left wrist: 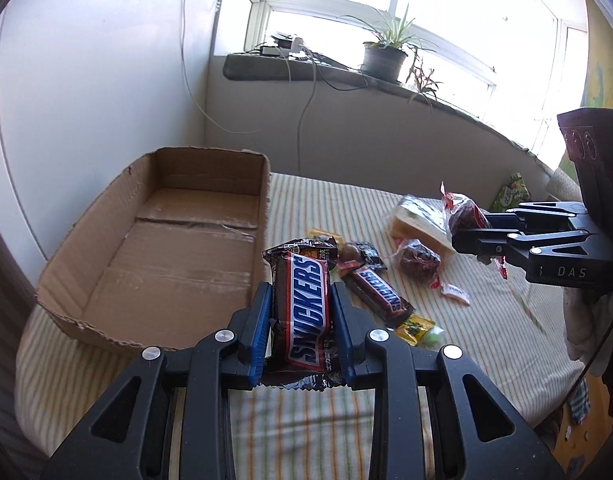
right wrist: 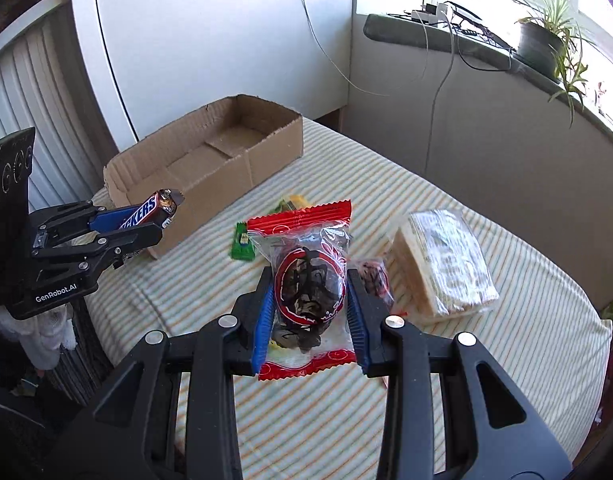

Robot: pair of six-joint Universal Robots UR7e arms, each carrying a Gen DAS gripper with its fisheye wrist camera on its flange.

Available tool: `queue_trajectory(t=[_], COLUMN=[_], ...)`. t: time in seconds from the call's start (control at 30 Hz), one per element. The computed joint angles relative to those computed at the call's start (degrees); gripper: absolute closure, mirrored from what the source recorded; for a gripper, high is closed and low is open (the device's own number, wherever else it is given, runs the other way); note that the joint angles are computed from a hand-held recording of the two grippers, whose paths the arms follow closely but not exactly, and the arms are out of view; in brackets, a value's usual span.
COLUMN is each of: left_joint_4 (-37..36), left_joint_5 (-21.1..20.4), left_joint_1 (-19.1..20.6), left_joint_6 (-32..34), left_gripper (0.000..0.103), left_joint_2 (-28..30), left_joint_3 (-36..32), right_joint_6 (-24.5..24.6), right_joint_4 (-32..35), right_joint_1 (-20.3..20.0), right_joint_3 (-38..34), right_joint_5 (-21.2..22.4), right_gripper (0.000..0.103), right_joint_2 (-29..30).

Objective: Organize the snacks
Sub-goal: 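Carry both snacks into the cardboard box and open both grippers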

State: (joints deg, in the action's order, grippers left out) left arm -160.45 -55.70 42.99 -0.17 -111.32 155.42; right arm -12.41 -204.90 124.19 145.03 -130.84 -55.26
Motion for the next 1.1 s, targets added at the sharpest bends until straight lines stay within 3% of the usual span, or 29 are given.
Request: queue_trajectory(t=[0.2,0.53,0.87,1.1], left_joint_4=[-4.48,-11.16,-14.66,-15.86], left_joint_5=[0.75,0.64,-1.86,-3.61], left_joint_1=[5.93,14.29,18.07,19.59], left_joint_6=[5.34,12.11,14.75,15.45], left_gripper=[0.075,0.075,0.075,0.075], left_joint_2=[2.41,8.76,12.98,13.54], left_joint_3=[-3.01,-8.01,-10.66,-10.88], right_joint_6=[-1.45,-2.93,-2.80,-3.30], right_joint_4=[3.43,8.76,14.45,15.01], right_joint_1=[0.82,-1.40,-3.20,-3.53], right_joint_3=[-8.57,-21.47,-30.56,-32.29], right_joint_5=[1.37,4.93,4.99,4.26], right_gripper=[0.068,0.068,0.068,0.068], right_joint_2=[4.60,14.13,21.15,22.47])
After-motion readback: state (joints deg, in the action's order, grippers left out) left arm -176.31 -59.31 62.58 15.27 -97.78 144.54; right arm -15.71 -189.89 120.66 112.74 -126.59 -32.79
